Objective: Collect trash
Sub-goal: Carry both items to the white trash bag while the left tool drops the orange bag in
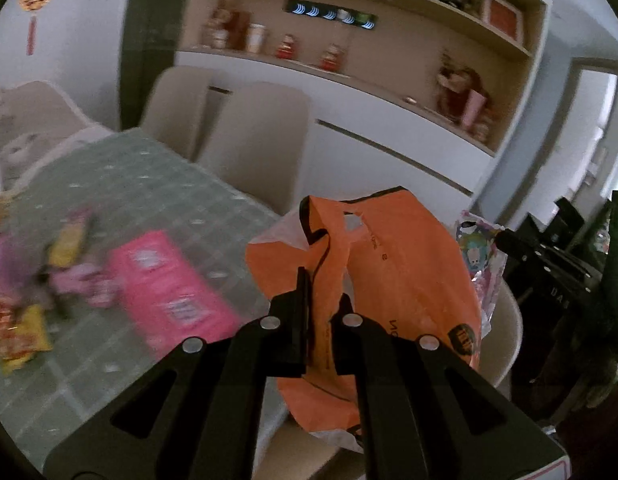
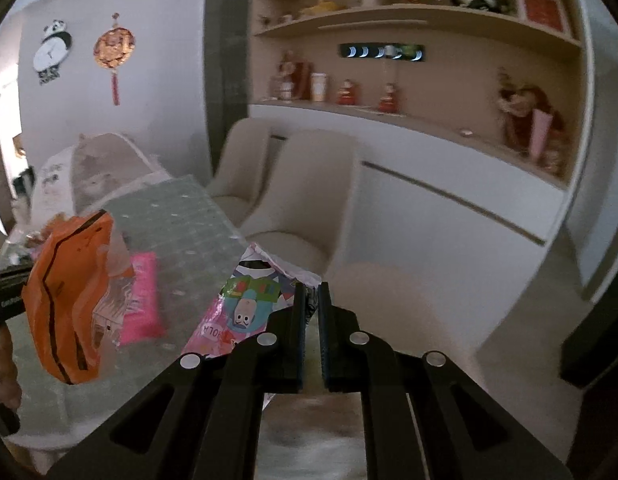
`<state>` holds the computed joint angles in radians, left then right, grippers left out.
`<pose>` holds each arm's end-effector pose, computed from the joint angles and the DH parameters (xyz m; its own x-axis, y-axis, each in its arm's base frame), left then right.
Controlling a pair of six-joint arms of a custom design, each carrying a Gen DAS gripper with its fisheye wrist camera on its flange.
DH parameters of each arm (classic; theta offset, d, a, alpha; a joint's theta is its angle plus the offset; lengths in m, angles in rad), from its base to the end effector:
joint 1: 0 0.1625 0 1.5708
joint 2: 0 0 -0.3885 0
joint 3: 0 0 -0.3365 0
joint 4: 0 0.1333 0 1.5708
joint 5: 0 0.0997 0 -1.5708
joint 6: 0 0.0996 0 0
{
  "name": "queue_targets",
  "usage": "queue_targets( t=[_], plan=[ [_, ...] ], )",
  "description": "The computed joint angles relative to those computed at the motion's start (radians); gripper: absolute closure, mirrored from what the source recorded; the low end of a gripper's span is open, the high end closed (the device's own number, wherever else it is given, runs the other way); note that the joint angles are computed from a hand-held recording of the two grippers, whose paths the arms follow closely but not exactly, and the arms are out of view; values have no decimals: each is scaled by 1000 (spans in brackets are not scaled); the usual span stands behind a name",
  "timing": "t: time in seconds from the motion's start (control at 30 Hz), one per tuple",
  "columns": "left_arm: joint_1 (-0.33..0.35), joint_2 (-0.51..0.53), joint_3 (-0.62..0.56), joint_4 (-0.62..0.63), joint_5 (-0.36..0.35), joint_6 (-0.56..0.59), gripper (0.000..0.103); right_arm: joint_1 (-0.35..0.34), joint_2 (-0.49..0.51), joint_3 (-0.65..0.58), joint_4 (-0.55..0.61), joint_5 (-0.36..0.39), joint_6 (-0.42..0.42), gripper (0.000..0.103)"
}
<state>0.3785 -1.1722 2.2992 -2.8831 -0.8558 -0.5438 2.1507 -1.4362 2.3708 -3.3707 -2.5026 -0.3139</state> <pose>-0.3049 -0.3350 0.1611 -0.8074 0.3743 -0.4561 0.5791 0.6507 -0.4911 0.2429 -0.2735 0.3142 -0.6833 0.0079 0.7301 -0.5954 0.5728 -0.5634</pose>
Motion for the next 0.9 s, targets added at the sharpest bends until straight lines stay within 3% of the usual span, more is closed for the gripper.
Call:
queue_targets(
  t=[0.17,0.4,0.47,0.53,0.7,0.9],
  plan=[
    [12,212,-119,-58,-70,37,101,-106,-137,49,-17,21,-90,95],
    [51,362,-218,-72,-156,71,97,-237,-211,85,-50,115,-138,95],
    [60,380,-232,-59,-180,67,91,-261,-215,85,-54,144,-148,95],
    [67,386,-241,-29,-184,55,76,-273,-213,81,-58,161,-156,95],
    [91,367,-227,-27,-236,32,73,-274,-183,60,-78,191,-168,95],
    [91,313,-230,45,-226,-3,68,-249,-144,24,-114,181,-190,95]
  ],
)
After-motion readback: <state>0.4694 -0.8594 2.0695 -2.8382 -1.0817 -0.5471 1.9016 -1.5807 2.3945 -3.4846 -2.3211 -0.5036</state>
